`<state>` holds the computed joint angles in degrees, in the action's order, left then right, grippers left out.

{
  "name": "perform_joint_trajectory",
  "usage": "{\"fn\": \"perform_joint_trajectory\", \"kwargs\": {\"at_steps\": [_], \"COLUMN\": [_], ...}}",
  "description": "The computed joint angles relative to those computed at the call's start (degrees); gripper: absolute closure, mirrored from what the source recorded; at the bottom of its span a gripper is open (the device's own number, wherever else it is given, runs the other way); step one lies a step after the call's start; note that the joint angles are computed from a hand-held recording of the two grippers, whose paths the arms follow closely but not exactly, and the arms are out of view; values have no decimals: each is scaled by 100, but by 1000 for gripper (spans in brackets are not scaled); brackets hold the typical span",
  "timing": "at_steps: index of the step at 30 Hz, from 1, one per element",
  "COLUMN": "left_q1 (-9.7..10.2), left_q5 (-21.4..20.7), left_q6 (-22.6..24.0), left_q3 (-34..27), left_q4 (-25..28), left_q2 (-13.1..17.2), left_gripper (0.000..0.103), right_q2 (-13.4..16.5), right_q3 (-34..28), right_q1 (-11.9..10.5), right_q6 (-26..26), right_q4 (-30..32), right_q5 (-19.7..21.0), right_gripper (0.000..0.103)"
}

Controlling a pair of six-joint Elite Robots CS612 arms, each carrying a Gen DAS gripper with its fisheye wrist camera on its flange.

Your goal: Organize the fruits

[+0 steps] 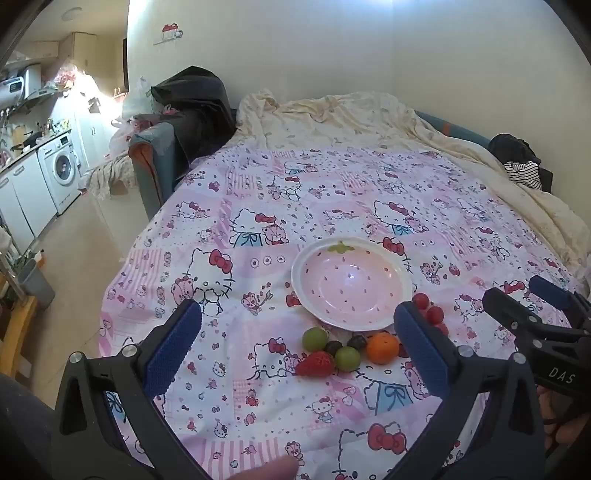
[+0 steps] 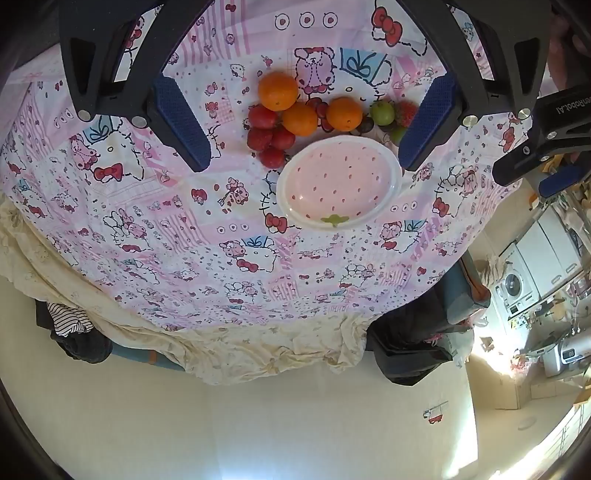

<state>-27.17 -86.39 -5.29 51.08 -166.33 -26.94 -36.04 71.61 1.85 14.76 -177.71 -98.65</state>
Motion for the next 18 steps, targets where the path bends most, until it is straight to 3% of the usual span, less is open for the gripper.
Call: {"fn": "perform_joint_trajectory", "kwargs": {"at_steps": [2, 18], "left_q1": [-7, -11], "left_q5": [44, 113], "left_q6": [-23, 47], "left_q3": [-47, -57], "left_q4": [184, 39], "left_q2": [-4, 28], "left_gripper": [0, 0], "right_q2": [3, 2], "right_q3": [0, -15], "right_q1": [0, 6], "right_q6": [24, 21], "right_q4": [-15, 33], "right_q5": [9, -10], "right_gripper": [0, 0]}}
